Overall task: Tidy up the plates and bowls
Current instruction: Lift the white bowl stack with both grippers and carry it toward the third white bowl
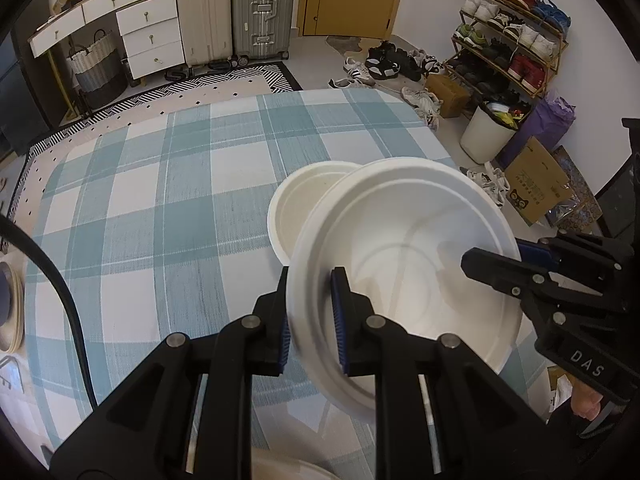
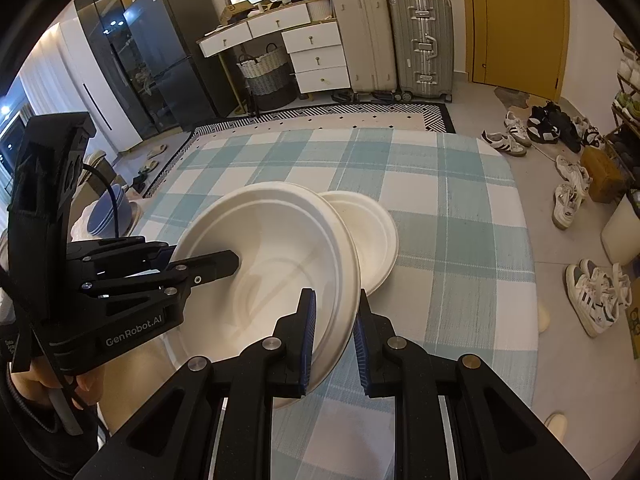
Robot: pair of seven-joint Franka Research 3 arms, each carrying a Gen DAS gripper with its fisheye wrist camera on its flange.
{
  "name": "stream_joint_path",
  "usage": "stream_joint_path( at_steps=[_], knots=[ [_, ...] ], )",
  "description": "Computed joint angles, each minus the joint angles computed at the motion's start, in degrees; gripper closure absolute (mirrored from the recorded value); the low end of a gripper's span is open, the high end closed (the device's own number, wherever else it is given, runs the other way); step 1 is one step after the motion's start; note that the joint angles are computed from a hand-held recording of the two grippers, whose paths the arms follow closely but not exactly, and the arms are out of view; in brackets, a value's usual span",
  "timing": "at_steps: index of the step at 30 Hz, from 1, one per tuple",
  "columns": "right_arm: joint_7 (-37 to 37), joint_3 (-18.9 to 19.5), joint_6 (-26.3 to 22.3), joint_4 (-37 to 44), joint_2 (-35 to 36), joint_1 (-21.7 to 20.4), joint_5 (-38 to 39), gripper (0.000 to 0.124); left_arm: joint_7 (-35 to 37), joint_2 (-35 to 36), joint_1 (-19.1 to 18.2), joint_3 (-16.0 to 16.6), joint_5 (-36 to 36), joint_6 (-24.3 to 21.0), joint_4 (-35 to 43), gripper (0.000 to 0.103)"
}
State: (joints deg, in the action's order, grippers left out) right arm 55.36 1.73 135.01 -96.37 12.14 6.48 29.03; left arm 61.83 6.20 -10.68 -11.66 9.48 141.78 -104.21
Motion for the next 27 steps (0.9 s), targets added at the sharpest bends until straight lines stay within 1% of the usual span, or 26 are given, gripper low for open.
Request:
stream_joint_path(
  at_steps=[16, 19, 27],
  knots=[
    [5.49, 0.25, -0.51, 10.71, 9.16, 0.66, -5.18, 0.106, 2.16, 9.3, 1.4, 0.59, -0.62, -0.03, 8.95, 0.087],
    [5.94, 0.44, -0.14, 12.02, 10.32, 0.71, -5.62, 0.106, 2.73, 10.67, 1.89, 0.53, -1.6, 0.02, 10.29, 0.087],
    [7.54, 0.67, -1.45, 16.07, 13.72, 0.89, -7.25, 0.106, 3.68, 13.43, 2.75, 0.57, -2.73, 0.15, 12.39, 0.087]
  ],
)
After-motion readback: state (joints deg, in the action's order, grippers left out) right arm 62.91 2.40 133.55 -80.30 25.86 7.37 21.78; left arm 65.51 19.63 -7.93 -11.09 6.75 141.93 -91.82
